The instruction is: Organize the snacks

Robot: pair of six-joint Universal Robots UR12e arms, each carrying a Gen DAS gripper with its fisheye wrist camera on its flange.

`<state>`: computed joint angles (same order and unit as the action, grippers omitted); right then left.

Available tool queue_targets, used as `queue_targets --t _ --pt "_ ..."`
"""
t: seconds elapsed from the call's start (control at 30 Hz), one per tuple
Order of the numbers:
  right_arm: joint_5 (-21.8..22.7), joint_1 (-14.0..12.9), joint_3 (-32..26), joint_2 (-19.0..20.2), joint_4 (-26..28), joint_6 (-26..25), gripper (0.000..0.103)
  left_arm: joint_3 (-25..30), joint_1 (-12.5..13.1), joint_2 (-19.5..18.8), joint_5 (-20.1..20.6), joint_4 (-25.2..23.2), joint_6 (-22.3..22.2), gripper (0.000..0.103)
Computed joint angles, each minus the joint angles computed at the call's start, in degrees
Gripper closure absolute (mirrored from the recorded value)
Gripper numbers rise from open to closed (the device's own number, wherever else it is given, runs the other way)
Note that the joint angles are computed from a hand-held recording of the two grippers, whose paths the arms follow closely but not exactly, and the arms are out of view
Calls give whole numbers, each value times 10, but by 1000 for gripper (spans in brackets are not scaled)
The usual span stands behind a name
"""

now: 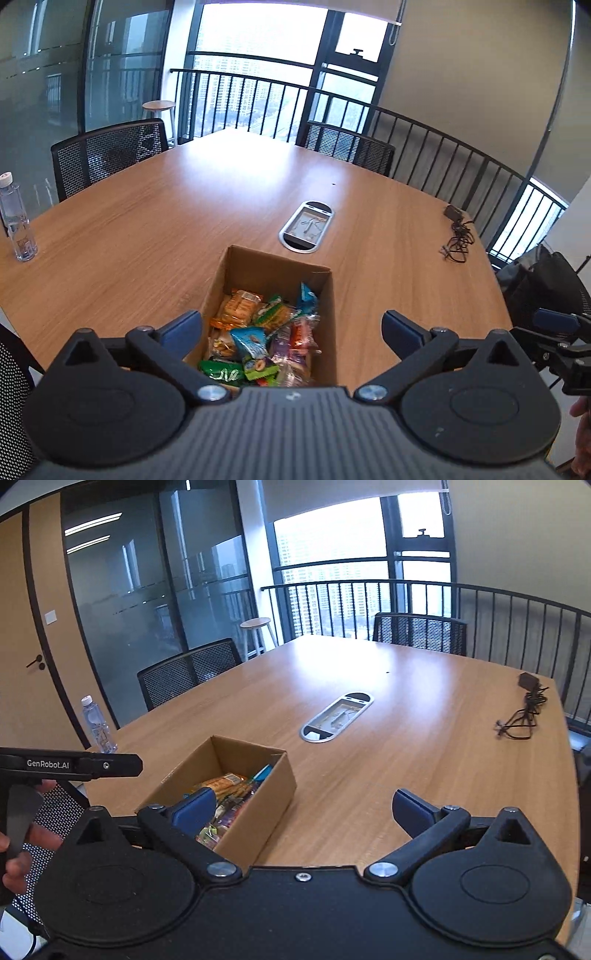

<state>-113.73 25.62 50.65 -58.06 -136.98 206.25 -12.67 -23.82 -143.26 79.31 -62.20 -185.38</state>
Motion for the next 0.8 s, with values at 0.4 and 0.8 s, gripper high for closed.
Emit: queue_targets --t 0.4,0.8 --pt "-94 35 39 -38 34 68 0 -188 -11 108 42 82 9 0" --pt "-109 54 61 -53 34 88 0 -276 -14 164 50 126 40 0"
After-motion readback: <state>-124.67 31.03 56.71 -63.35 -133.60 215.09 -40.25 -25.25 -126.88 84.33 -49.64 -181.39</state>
